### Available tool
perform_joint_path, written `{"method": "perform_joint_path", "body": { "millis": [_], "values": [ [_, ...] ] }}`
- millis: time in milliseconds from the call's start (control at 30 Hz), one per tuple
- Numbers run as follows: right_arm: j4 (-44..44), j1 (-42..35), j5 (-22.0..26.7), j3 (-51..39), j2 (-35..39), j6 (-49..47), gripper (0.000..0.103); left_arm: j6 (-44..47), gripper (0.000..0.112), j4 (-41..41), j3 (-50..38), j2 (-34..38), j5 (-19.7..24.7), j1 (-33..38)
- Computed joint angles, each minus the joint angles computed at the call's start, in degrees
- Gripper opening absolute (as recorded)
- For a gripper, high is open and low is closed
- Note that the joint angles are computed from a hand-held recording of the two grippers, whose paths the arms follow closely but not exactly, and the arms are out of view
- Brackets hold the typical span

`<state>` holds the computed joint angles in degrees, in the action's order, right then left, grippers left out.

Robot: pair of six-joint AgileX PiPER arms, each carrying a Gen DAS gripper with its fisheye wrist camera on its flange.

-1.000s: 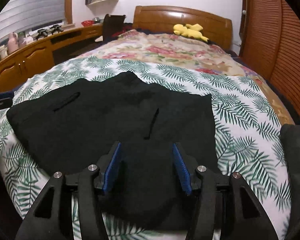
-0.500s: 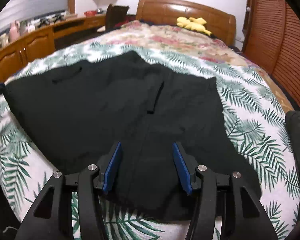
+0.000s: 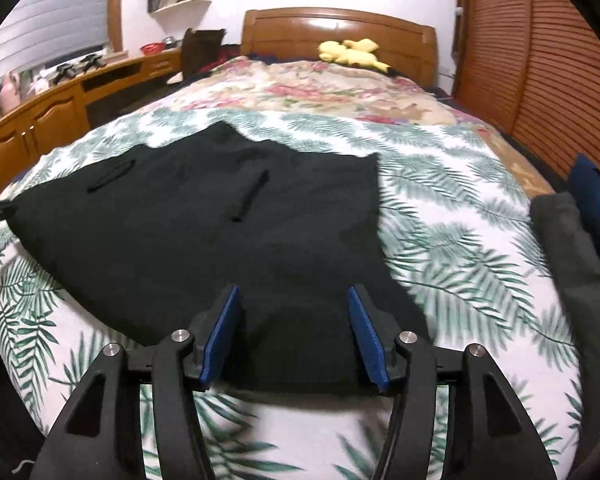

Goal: Fold large clothes

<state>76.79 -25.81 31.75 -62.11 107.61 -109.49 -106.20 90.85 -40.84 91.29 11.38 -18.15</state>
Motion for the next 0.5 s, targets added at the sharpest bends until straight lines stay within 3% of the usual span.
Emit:
{"method": "perform_joint_path", "body": {
  "millis": [267,367,500],
  "values": [
    [-11.6,-3.6,3.2,-6.7,5.5,13.5,0.069,-3.0,0.037,1.7,-0.9,2.6,0.5,-0.8],
    [-17.3,-5.3,8.1,-11.3,8.6,21.4,0.071,-5.1,0.037,3.2,-1.0,3.1,0.2,-0.6],
    [-18.9,-7.0,13.2,-14.3,10.7,25.1,0.071,-10.0,0.037,7.1,-0.2,3.1,1.3,-1.2]
  ]
}}
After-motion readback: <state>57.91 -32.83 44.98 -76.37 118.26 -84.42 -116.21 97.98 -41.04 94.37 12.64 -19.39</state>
